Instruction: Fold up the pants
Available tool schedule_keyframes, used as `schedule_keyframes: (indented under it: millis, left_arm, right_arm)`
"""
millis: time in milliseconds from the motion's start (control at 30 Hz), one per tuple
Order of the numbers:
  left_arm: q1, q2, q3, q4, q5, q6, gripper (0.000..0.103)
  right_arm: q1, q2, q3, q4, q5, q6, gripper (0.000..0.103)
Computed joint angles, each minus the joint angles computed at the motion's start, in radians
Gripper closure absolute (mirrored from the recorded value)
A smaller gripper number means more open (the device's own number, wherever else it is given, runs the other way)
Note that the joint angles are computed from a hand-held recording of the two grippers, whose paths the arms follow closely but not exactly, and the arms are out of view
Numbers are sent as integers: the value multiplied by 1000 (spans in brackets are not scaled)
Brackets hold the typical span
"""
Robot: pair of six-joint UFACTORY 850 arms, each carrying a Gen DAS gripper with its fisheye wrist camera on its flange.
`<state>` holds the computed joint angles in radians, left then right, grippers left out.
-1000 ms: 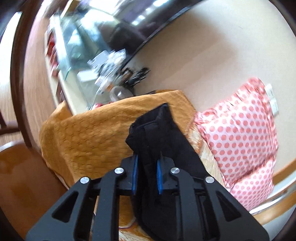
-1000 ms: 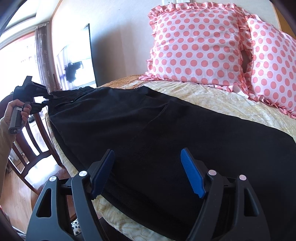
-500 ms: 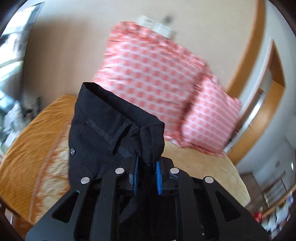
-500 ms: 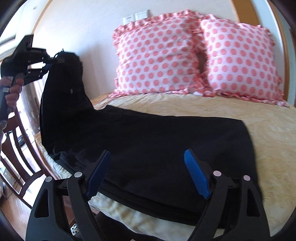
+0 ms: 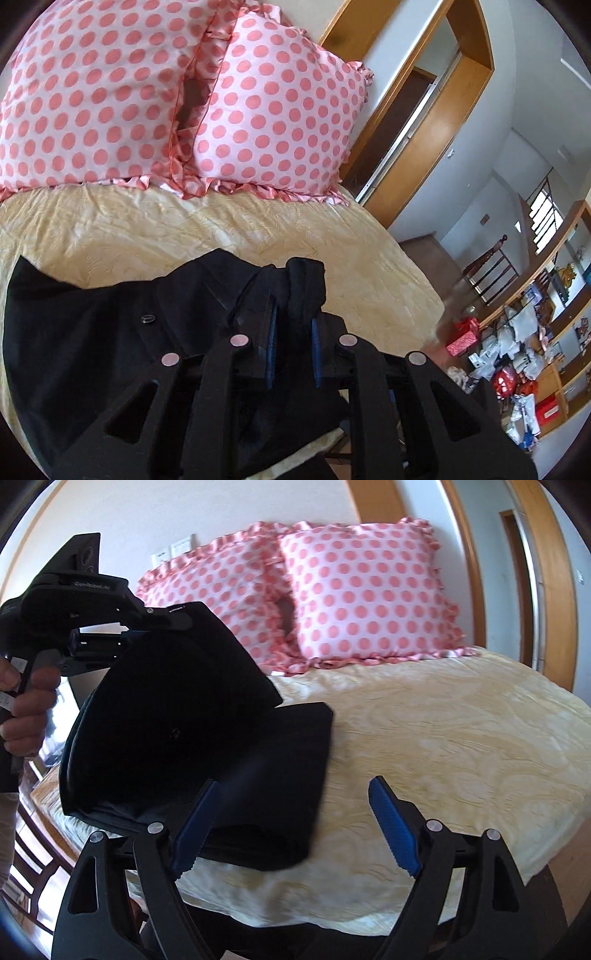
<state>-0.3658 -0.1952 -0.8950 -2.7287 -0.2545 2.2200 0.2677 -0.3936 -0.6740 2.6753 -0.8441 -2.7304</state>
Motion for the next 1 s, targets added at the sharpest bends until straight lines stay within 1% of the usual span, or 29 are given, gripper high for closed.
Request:
schedule_keyframes:
  millis: [33,100,167,267,333,400,433,500,600,633,700,733,767,833,867,900,933,967,1000]
  left_arm:
    - [-6,-10,-7,-7,-5,-4,89]
    - [-21,-29,-21,30,-10,-39,89]
    - [-48,-48,-22,47,-8,-26,89]
    - [-91,-60,-7,-50,-7,83,88]
    - [-116,-66,1,-192,-8,242,88]
    - [-134,-59,14,-291,-21,354,88]
    - [-145,-52,22,-325,-35,397,88]
    - [-159,-40,37,-344,-48,427,88]
    - [-176,-72,30,-305,-38,402,87]
    - [-175,-83,28,-262,-34,358,87]
    - [-166,-113,26,-117,-39,190,86]
    - [-163,-119,29,-78,-45,148,86]
    - [-161,-123,34,-68,-55,141,84]
    - [-161,-108,62,-68,-89,148,73]
    - [-158,-98,76,-39,-105,129,54]
    - [-158,-82,97,-45,-121,140,40]
    - [-159,-50,135,-94,-143,194,35]
    - [-163,-32,156,-135,-152,237,27]
    - [-164,0,193,-216,-163,323,22]
  right_arm:
    - [-8,2,5,7,-6,0,19]
    - [-20,0,10,17,-12,-3,19]
    - [-31,-9,7,20,-7,0,19]
    - [-38,-24,-5,27,10,0,19]
    - [-42,-27,-6,30,12,-3,19]
    - [-42,-30,-9,37,12,-9,19]
    - [-41,-31,-9,41,12,-14,19]
    - [-38,-36,-15,54,19,-22,19]
    - [-35,-36,-11,70,22,-36,19]
    - [-33,-35,-11,81,26,-47,19]
    - [-31,-30,-9,122,37,-89,19]
    - [-32,-26,-7,142,39,-109,19]
    - [-36,-21,-5,165,42,-130,19]
    - [-47,-10,-3,202,47,-157,19]
    - [-54,-4,-4,217,49,-169,19]
    - [-64,6,-9,225,49,-172,19]
    - [-73,10,-15,205,46,-156,19]
    - [-86,15,-29,150,42,-118,19]
    - [-98,13,-55,60,44,-60,19]
